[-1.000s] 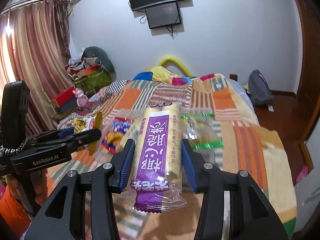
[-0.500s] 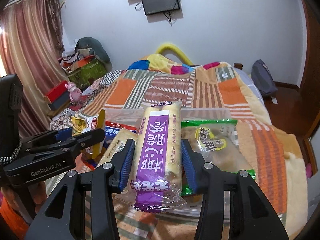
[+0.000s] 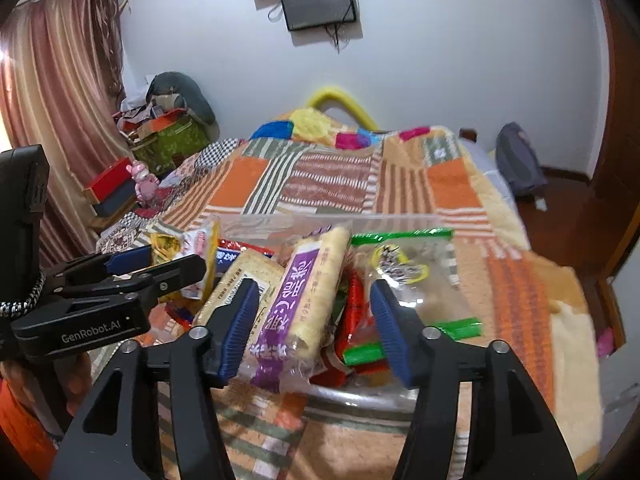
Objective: Organize snacks
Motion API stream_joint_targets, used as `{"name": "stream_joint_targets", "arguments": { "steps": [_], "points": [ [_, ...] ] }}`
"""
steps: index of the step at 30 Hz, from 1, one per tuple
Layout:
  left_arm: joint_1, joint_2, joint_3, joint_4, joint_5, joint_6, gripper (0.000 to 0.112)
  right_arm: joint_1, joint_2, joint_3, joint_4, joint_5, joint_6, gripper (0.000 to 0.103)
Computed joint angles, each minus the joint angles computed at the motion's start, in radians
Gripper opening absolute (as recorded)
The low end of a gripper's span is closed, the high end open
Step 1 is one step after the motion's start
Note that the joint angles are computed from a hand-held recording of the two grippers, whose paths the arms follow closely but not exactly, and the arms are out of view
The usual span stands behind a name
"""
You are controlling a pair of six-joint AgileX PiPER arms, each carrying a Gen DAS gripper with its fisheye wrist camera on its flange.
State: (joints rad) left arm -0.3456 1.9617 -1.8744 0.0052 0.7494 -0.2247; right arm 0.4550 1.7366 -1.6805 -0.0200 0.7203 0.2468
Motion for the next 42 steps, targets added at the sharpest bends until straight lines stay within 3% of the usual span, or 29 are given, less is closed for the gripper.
{"name": "stream_joint_targets", "arguments": {
  "steps": [8, 12, 17, 20, 22, 27, 31, 42],
  "points": [
    [-0.045, -0.3, 0.245, 0.106, -0.125, -0.077, 0.066, 0.029, -0.2, 0.078, -0.079, -0.026, 0.063, 0.055],
    [-0.119, -0.466, 0.348, 0.294, -0.163, -0.217, 0.066, 0.085, -0.296, 0.091, -0.179, -0.019, 0.136, 0.055],
    [-0.232, -0.634, 0.449, 0.532, -0.154, -0.421, 0.071, 0.192, -0.407, 0.126, -0.327, -0.007, 0.269, 0.055],
    [-0.312, -0.709, 0.499, 0.678, -0.129, -0.551, 0.085, 0.272, -0.443, 0.144, -0.459, 0.013, 0.37, 0.059],
    [-0.354, -0.746, 0.523, 0.742, -0.112, -0.606, 0.092, 0.329, -0.46, 0.159, -0.553, 0.032, 0.445, 0.07],
    [-0.45, -0.793, 0.555, 0.869, -0.041, -0.712, 0.101, 0.441, -0.487, 0.201, -0.744, 0.083, 0.612, 0.086],
    [-0.474, -0.818, 0.581, 0.897, -0.023, -0.752, 0.103, 0.498, -0.483, 0.212, -0.859, 0.122, 0.705, 0.103],
    [-0.503, -0.851, 0.606, 0.928, 0.008, -0.794, 0.103, 0.602, -0.502, 0.242, -0.995, 0.217, 0.798, 0.103]
  ]
}}
